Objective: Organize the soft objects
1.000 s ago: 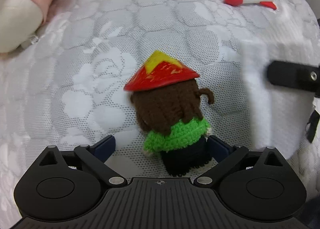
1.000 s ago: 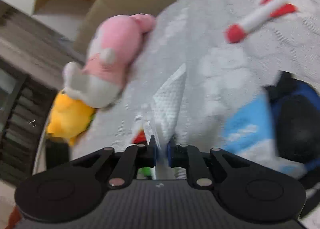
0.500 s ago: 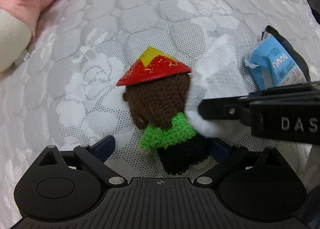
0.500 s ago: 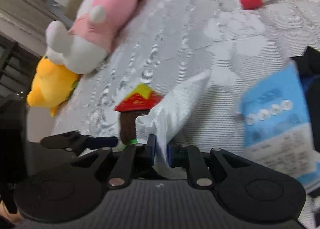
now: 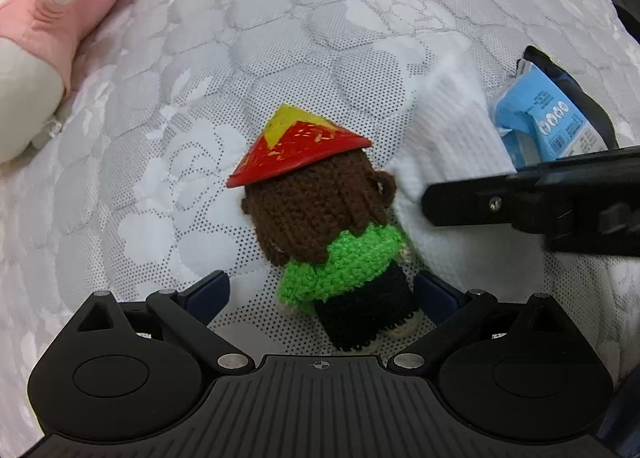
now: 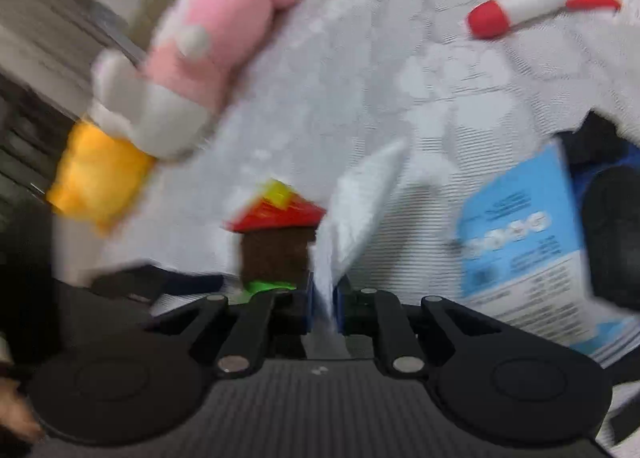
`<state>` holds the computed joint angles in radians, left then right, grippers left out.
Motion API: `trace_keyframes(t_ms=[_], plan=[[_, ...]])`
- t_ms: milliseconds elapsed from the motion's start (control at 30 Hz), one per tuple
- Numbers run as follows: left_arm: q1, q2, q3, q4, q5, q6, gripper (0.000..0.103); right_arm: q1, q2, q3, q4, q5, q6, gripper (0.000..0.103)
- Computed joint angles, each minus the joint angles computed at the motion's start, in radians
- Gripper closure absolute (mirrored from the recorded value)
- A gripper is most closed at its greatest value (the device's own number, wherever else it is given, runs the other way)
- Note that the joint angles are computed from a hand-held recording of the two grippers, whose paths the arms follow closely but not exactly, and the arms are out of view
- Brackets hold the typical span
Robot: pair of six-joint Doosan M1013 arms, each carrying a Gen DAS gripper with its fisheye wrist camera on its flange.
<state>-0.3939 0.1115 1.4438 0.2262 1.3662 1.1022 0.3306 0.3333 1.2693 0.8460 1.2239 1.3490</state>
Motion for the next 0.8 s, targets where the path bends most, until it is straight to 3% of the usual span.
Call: trace_keyframes(t_ms=[67,167,400,800], plan=[[0.003,-0.003,0.001,-0.022,-0.005,0.009,0.002,-0.017,0.009,0.002,0.109,0.042,-0.013,0.089],[0.008,-0.009,0.003,-0.055,-0.015,0.021,0.002,-0.018,0.020,0.000,0.162,0.089,-0.031,0.089],[0.001,0.000,-0.001,-0.046,0.003,0.056,0.002,0.017,0.033,-0.020,-0.002,0.110,0.028,0.089],[0.004,0.004,-0.003,-0.049,0.011,0.074,0.001,0.021,0.014,-0.022,-0.092,0.069,0.062,0.089]])
